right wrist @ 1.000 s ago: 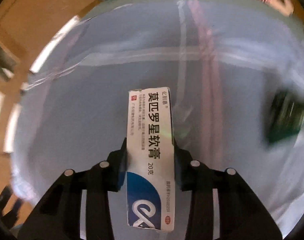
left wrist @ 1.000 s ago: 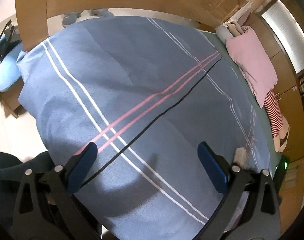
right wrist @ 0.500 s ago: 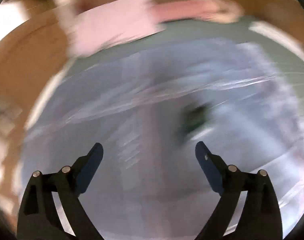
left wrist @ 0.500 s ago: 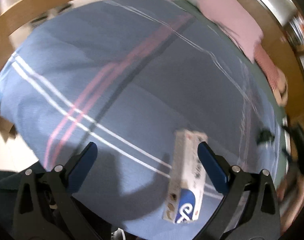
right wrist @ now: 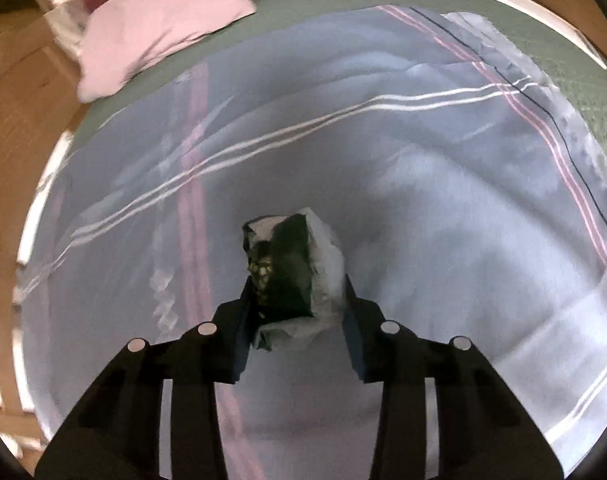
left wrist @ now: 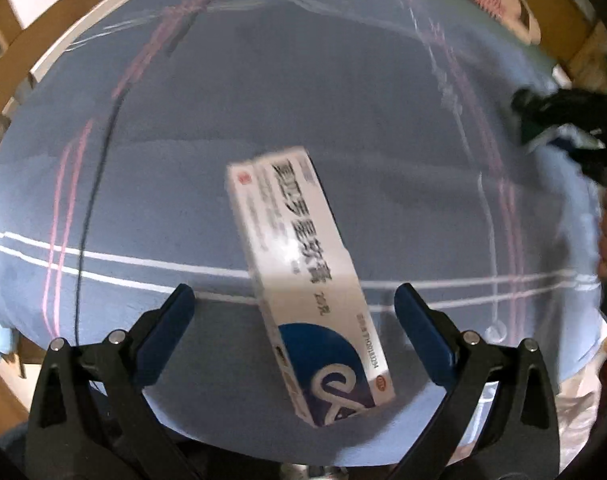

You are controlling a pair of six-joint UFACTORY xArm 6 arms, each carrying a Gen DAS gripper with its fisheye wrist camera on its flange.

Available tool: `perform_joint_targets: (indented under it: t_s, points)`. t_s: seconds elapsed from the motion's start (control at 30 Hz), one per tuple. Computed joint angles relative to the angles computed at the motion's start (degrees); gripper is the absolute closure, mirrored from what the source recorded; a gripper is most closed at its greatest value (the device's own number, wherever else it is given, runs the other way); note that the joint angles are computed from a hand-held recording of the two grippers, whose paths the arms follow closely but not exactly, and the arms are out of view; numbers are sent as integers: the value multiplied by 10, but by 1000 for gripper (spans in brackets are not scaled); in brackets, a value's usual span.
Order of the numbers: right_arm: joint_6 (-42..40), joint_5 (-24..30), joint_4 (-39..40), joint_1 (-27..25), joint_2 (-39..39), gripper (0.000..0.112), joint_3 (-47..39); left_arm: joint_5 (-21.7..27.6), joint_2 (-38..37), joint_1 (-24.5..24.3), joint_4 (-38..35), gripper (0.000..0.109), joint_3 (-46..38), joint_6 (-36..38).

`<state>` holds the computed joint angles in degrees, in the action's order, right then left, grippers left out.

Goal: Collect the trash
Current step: 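Pass the medicine box to the left gripper while the right gripper grasps the green plastic bag, then carry the box and green bag to the wastebasket and open the right gripper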

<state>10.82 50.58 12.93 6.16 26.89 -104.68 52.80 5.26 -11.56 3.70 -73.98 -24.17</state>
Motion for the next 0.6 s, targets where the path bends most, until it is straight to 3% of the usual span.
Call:
perform_joint_targets:
  t_s: [0.1, 0.2, 0.33, 0.47, 0.6]
  points:
    - [-60, -23, 78, 2, -101, 72, 117, 9, 20, -19, 53, 10, -18, -13]
    - [-78, -41, 106, 14, -185, 72, 200, -28, 7, -23, 64, 24, 5, -15]
    - [-84, -85, 106, 24, -305, 73, 323, -61, -16, -28, 99, 68, 34, -32]
    - [-82, -122, 107, 37, -367, 73, 394, -72, -31, -26, 103, 69, 50, -28]
    - [-25, -157, 63, 62, -433, 73, 455, -109, -72, -29, 153, 69, 89, -65]
